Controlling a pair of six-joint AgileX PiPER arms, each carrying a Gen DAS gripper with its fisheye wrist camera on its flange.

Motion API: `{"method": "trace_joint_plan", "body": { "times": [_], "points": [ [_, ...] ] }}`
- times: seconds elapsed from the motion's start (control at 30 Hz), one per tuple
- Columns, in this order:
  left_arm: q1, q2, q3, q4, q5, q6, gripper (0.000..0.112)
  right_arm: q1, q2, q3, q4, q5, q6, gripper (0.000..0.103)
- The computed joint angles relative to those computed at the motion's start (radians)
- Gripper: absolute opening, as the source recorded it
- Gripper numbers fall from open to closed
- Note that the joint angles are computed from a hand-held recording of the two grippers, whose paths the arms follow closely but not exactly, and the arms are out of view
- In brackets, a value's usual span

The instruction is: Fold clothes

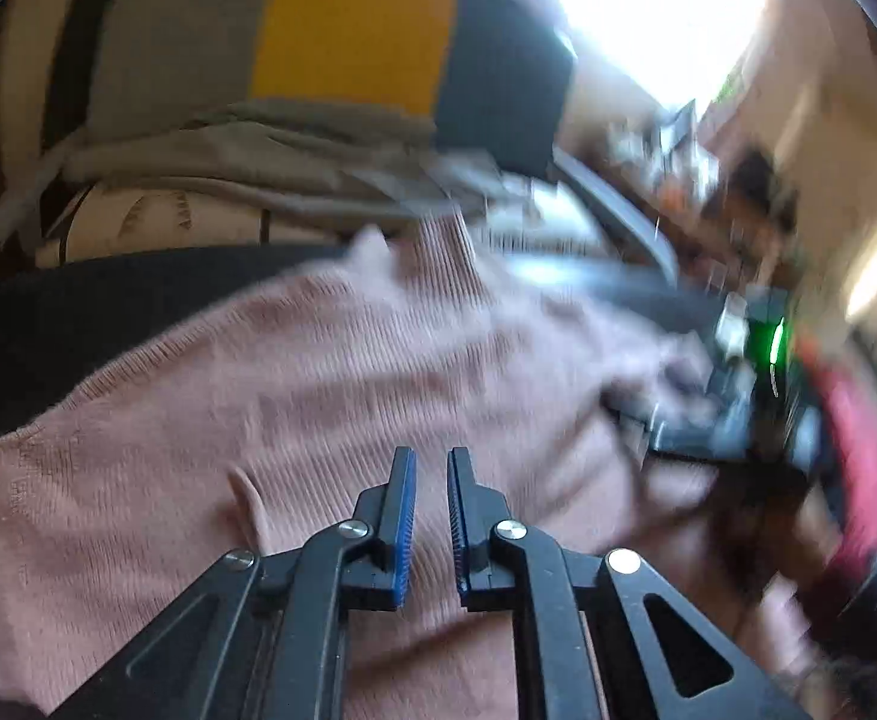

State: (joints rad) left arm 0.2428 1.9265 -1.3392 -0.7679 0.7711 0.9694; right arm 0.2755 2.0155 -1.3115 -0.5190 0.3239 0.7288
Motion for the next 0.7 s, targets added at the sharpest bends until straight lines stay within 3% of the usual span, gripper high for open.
{"method": "trace_joint_plan", "body": {
  "times": [0.07, 0.23, 0.27, 0.3, 0.4, 0.5, 0.6, 0.7],
  "points": [
    [-0.013, 0.03, 0.005, 0.029, -0.033, -0.041, 0.01, -0.001, -0.005, 0.008, -0.002, -0.006, 0.003, 0.103],
    [0.029, 0.055, -0.036, -0.004, 0.025, -0.185, 0.006, 0.003, -0.005, 0.005, -0.01, 0.002, 0.012, 0.103],
    [0.044, 0.04, -0.022, -0.021, 0.038, -0.195, 0.008, 0.004, -0.005, 0.005, -0.009, 0.003, 0.011, 0.103],
    [0.068, 0.019, 0.0, -0.047, 0.056, -0.191, 0.017, 0.006, -0.008, 0.006, -0.014, 0.007, 0.015, 0.103],
    [0.161, -0.089, 0.114, -0.109, 0.107, -0.158, 0.02, 0.014, -0.012, 0.001, -0.018, 0.026, 0.018, 0.103],
    [0.318, -0.161, 0.162, -0.129, 0.185, -0.109, 0.02, 0.053, -0.034, -0.015, -0.066, 0.119, 0.075, 0.103],
    [0.554, -0.169, 0.143, -0.151, 0.304, -0.09, 0.02, 0.129, -0.123, 0.079, -0.254, 0.092, 0.299, 0.103],
    [0.827, -0.095, 0.028, -0.17, 0.438, -0.11, 0.022, 0.236, -0.191, 0.147, -0.405, 0.09, 0.476, 0.103]
  ]
}}
